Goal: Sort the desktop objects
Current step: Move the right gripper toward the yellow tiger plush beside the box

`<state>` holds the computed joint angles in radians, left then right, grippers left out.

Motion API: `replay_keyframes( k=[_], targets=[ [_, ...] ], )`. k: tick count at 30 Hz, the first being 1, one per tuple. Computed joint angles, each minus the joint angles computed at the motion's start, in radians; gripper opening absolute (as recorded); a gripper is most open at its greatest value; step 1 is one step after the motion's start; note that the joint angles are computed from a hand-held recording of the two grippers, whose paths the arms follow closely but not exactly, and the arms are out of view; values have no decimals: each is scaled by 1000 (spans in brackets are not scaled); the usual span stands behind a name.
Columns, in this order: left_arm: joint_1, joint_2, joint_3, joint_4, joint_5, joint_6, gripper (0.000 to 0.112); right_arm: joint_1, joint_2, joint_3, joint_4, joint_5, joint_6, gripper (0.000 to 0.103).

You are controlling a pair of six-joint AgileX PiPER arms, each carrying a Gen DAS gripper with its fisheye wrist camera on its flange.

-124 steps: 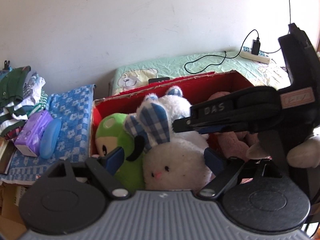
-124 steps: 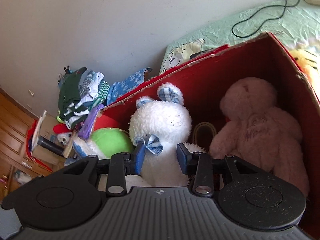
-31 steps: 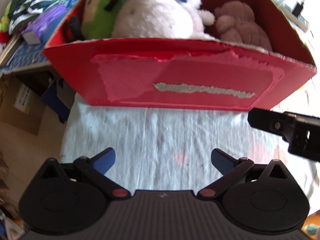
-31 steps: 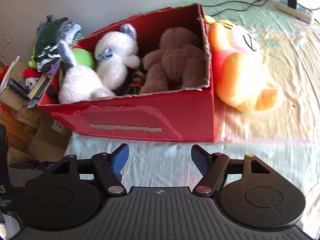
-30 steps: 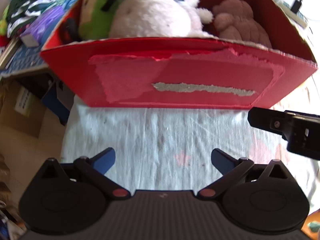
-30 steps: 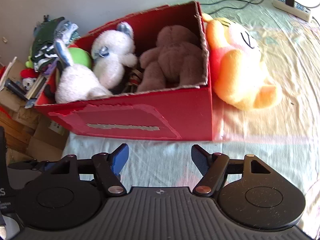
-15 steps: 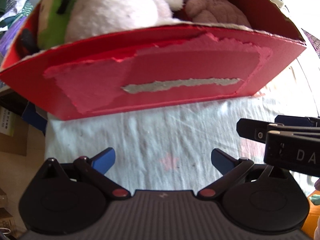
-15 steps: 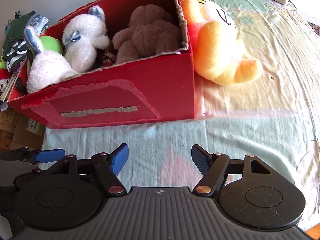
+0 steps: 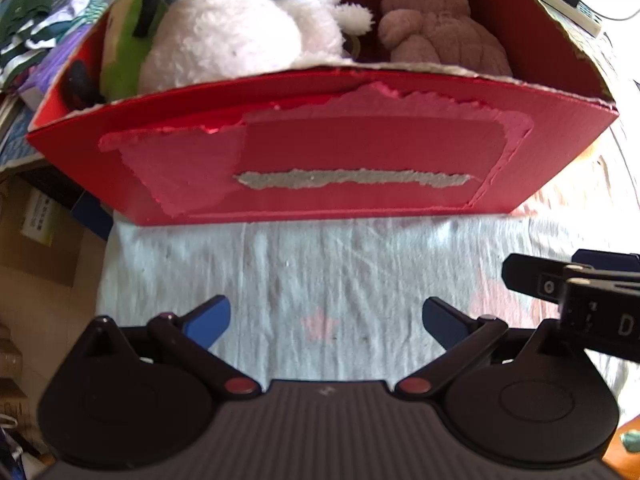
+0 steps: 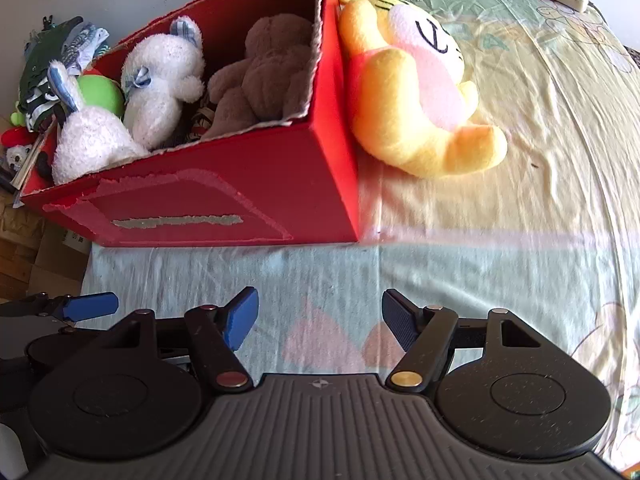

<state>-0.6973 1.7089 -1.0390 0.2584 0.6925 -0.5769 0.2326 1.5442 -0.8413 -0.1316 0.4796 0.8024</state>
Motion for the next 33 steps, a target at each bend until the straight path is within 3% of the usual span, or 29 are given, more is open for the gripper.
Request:
replay_keyframes(
  k=[5, 16, 23, 33],
  targets=[
    [-80, 5, -21, 103, 56, -181, 102, -79, -17, 30, 139, -20, -220, 72],
    [-234, 69, -115, 201, 163, -404, 102, -262, -48, 95, 467, -29, -716, 72],
    [-289, 122, -181, 200, 158, -424, 102, -398, -65, 131, 660, 2, -1028, 70],
    [-385, 187, -324, 188, 132, -368, 101, -698, -94, 185, 900, 91, -1419, 54]
  ],
)
